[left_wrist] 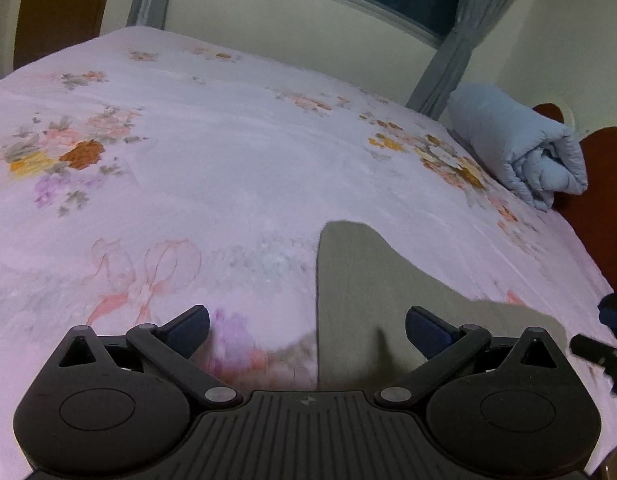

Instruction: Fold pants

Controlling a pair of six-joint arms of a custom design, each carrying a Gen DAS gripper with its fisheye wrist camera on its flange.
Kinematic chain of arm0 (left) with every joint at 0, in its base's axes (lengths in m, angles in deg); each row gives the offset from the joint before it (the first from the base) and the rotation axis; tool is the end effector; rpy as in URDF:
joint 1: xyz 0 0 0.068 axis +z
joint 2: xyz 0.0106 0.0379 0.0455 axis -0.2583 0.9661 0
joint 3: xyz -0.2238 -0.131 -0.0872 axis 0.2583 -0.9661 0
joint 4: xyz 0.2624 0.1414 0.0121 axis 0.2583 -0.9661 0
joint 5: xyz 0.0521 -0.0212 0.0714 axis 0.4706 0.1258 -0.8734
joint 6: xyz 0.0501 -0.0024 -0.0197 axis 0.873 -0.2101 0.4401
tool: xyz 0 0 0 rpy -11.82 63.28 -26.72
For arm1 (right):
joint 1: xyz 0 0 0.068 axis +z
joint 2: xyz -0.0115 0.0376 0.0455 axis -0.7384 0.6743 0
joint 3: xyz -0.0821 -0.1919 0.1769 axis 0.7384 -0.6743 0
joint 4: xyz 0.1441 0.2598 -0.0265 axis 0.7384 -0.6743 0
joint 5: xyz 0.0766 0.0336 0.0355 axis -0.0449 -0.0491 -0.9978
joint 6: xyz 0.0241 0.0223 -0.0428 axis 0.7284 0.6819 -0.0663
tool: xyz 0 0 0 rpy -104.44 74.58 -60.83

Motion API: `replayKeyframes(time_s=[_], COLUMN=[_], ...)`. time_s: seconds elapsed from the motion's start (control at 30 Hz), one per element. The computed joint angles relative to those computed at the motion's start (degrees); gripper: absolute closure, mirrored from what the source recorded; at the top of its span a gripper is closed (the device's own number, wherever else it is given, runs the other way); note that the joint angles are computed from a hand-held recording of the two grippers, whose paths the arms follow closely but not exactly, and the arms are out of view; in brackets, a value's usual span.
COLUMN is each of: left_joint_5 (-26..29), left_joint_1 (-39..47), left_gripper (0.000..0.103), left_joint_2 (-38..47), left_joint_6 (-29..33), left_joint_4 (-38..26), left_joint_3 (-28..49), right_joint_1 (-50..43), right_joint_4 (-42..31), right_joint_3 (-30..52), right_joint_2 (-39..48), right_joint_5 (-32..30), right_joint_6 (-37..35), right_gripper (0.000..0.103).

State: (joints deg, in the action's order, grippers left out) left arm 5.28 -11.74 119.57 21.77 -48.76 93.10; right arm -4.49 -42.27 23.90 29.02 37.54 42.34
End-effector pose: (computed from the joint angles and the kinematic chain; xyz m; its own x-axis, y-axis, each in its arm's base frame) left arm 0.4055 0.0047 0.1803 -0.7056 -0.0031 -0.7087 0.3350 0.8798 -0.3373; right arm 0.2221 0.1752 0.2333 -0.5975 -0.0865 -0.7972 0.0859 0.9815 -0.1709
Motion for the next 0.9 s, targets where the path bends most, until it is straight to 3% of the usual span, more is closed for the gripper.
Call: replayKeyframes(time_s=[0.07,0.13,0.23,0.3,0.37,0.53,0.67,0.7,0.77,0.9], left_joint_5=[1.6,3.7,12.5,15.1,16.8,20.6,20.8,20.7,21.7,24.0], left_joint_1=[0.8,1.5,2.8,2.9,2.9,3.5,2.1,1.7,0.9,0.2], left_gripper=[0.0,0.0,0.0,0.0,0.0,0.0,0.001,0.004,0.021,0.023], left_joint_2=[-1.1,0.5,6.5,10.0,12.5,15.1,14.9,15.0,15.3,16.9], left_joint_6=[1.3,1.8,0.4,-0.8,-1.3,-0.6,-0.6,-0.2,-0.3,-2.5], left_joint_4=[0.2,-2.0,-7.0,-9.2,-9.8,-11.1,-10.0,-10.1,-9.6,-7.2], left_joint_3=[-1.6,-0.3,4.6,7.1,8.5,10.4,9.7,9.7,9.0,8.8], right_joint_1=[-1.2,-6.5,-25.0,-34.8,-40.5,-46.1,-44.6,-43.7,-43.1,-43.0], right_joint_4=[2.0,4.1,9.7,15.5,22.3,37.8,46.2,47.2,52.1,60.0], right_joint_3=[-6.8,-14.9,-27.0,-34.0,-38.7,-42.5,-41.8,-40.4,-39.6,-37.9], right_joint_2=[-8.7,-19.3,-32.4,-36.5,-36.1,-28.8,-21.3,-17.2,-12.0,-3.6], right_joint_5=[-2.7,-10.6,-36.9,-48.9,-56.4,-67.0,-69.2,-69.1,-70.2,-73.0], right_joint_6=[3.3,7.8,15.2,20.8,24.6,27.8,29.0,28.4,29.3,31.5], right_gripper=[0.006,0.006,0.006,0.006,0.006,0.005,0.013,0.013,0.013,0.011])
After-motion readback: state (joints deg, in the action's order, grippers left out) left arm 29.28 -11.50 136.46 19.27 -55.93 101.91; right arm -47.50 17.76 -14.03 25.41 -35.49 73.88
